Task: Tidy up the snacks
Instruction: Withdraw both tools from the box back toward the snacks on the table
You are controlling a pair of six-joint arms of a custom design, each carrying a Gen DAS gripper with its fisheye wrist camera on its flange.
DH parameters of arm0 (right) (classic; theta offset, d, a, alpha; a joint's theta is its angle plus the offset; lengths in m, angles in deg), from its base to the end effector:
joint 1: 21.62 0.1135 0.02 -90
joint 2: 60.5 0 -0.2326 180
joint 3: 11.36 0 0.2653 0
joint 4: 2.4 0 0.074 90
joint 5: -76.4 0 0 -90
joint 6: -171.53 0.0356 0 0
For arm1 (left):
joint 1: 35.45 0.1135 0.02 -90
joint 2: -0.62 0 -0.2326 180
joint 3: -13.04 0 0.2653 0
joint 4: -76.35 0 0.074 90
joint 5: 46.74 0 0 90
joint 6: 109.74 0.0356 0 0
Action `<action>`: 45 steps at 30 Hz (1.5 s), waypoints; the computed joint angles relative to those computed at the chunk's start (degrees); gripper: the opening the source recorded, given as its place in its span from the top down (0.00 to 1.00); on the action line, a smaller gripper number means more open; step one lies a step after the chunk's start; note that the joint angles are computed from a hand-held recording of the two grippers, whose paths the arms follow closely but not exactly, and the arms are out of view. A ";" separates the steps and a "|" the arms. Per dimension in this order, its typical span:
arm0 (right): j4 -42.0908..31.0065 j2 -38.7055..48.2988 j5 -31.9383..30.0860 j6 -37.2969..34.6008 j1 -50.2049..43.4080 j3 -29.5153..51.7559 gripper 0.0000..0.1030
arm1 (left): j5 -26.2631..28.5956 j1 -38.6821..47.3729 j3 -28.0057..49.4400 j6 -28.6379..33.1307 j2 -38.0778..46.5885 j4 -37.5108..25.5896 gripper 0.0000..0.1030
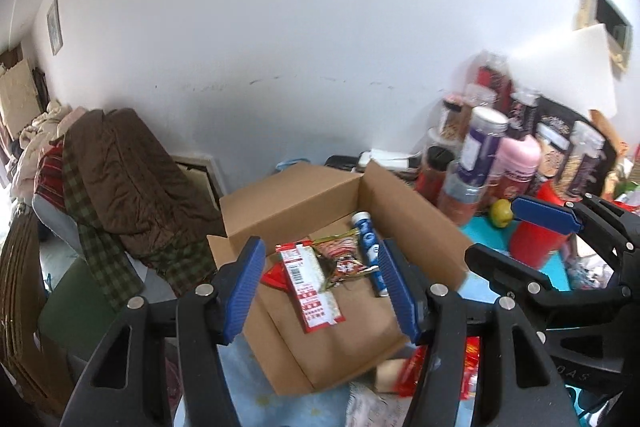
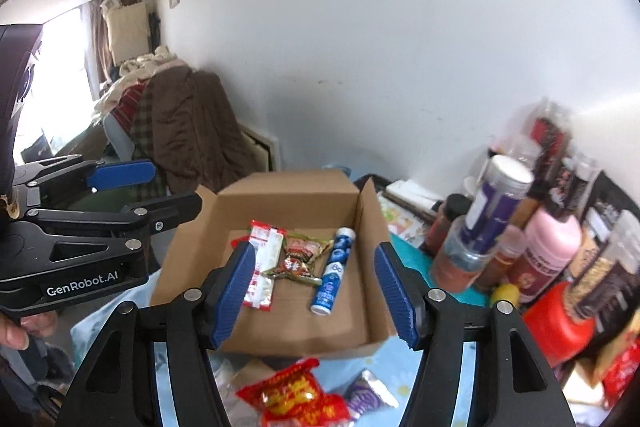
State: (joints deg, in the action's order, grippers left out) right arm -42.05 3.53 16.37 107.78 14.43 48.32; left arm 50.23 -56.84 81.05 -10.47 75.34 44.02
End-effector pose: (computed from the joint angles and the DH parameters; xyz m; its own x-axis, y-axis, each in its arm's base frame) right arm 0.2191 0.1375 0.2297 -0.6007 0.0367 -0.7986 0.0517 0.9986 0.0069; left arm 0.2844 -0.1160 0.2380 -0.5064 0.3701 -0.7789 0.5384 0.8412 0.0497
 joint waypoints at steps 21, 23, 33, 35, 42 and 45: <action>-38.57 -11.16 26.88 42.55 35.34 -0.01 0.27 | 3.59 -5.39 -19.08 0.10 -37.78 -12.22 0.22; -43.50 -8.44 28.06 50.08 39.17 0.75 0.27 | 3.29 -6.42 -21.06 0.22 -40.94 -13.44 0.22; -56.68 3.42 26.46 78.00 51.73 1.50 0.27 | 7.25 -7.28 -28.50 1.24 -51.07 -19.27 0.22; -56.53 4.48 25.62 80.38 53.14 0.81 0.27 | 6.72 -8.17 -29.91 1.51 -52.18 -19.53 0.22; -51.64 6.73 22.89 85.76 56.54 -3.11 0.27 | 9.16 -8.19 -34.87 2.04 -54.47 -20.67 0.22; -48.77 8.25 21.89 87.52 57.49 -4.80 0.27 | 9.05 -8.30 -37.11 1.82 -55.36 -20.46 0.22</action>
State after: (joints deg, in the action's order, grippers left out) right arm -90.82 11.78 38.26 195.30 71.92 43.51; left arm 59.27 -65.14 43.94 -8.65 19.98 23.57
